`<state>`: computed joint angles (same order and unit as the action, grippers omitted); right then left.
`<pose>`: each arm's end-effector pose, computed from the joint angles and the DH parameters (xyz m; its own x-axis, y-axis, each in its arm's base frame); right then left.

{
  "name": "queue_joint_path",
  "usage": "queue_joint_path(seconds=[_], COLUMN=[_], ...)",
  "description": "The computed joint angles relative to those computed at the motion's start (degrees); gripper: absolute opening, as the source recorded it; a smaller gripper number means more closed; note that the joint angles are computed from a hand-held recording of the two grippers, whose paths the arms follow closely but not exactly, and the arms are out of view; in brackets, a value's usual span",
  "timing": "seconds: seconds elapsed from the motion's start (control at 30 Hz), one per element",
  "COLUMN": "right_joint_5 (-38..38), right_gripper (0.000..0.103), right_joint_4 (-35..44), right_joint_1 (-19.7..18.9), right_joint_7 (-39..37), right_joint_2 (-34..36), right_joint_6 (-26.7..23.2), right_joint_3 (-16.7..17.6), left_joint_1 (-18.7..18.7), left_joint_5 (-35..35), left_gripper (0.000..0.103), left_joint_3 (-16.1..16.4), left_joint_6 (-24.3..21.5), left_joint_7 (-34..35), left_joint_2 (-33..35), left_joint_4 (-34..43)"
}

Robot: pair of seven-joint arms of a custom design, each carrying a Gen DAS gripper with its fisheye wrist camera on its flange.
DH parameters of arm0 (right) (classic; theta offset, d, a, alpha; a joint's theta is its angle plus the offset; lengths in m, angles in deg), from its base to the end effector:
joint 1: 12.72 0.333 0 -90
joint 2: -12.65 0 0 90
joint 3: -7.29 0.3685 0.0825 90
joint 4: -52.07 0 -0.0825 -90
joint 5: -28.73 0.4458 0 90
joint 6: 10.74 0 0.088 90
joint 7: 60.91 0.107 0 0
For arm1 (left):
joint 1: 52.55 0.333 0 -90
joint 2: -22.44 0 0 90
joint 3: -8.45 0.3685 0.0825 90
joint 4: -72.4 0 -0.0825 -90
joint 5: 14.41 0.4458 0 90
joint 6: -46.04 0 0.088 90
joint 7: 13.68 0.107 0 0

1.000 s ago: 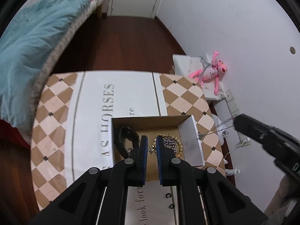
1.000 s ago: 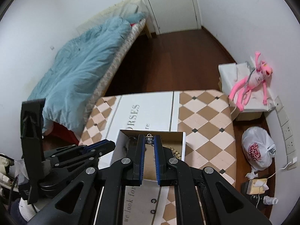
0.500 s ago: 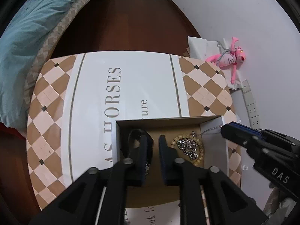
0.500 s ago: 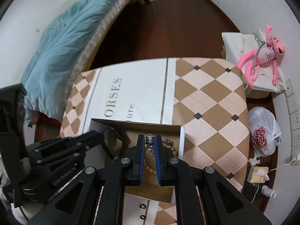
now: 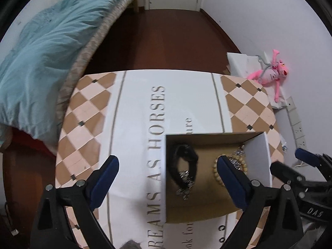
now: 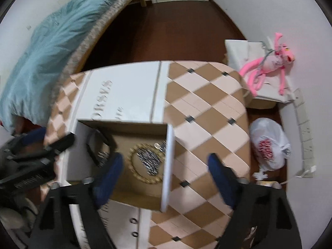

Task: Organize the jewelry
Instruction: 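Carry the earring with the left tool into the box while the right tool releases the necklace there, then lift both tools away from the box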

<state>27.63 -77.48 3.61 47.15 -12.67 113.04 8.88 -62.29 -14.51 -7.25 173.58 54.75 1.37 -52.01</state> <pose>0.4641 0.1513 0.6003 0.0174 -0.9971 -0.0746 -0.9449 0.0080 -0.3272 0.4666 -0.2423 0.6145 -0.0813 -0.9951 0.0569 -0.9133 0.0516 -0.4040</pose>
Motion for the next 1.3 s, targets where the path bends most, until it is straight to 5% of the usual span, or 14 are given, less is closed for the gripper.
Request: queue_joint_path(seconds=[0.63,1.3], right_joint_5=[-9.7,-13.9], right_gripper=[0.095,0.095], right_joint_4=[-9.5,-11.0], right_joint_1=[0.6,2.1], right_joint_7=[11.4,17.0], right_joint_2=[-13.0,-25.8], right_joint_6=[1.5,0.2], right_joint_3=[4.9,6.8], left_joint_1=[0.6,1.3], left_joint_5=[3.6,3.1], left_gripper=[0.099,0.099], left_joint_3=[-3.7,-6.3], left_joint_6=[2.8,2.5], left_joint_7=[-5.7,-7.5], left_joint_2=[-13.8,-26.0], left_joint_4=[-10.2,-12.8])
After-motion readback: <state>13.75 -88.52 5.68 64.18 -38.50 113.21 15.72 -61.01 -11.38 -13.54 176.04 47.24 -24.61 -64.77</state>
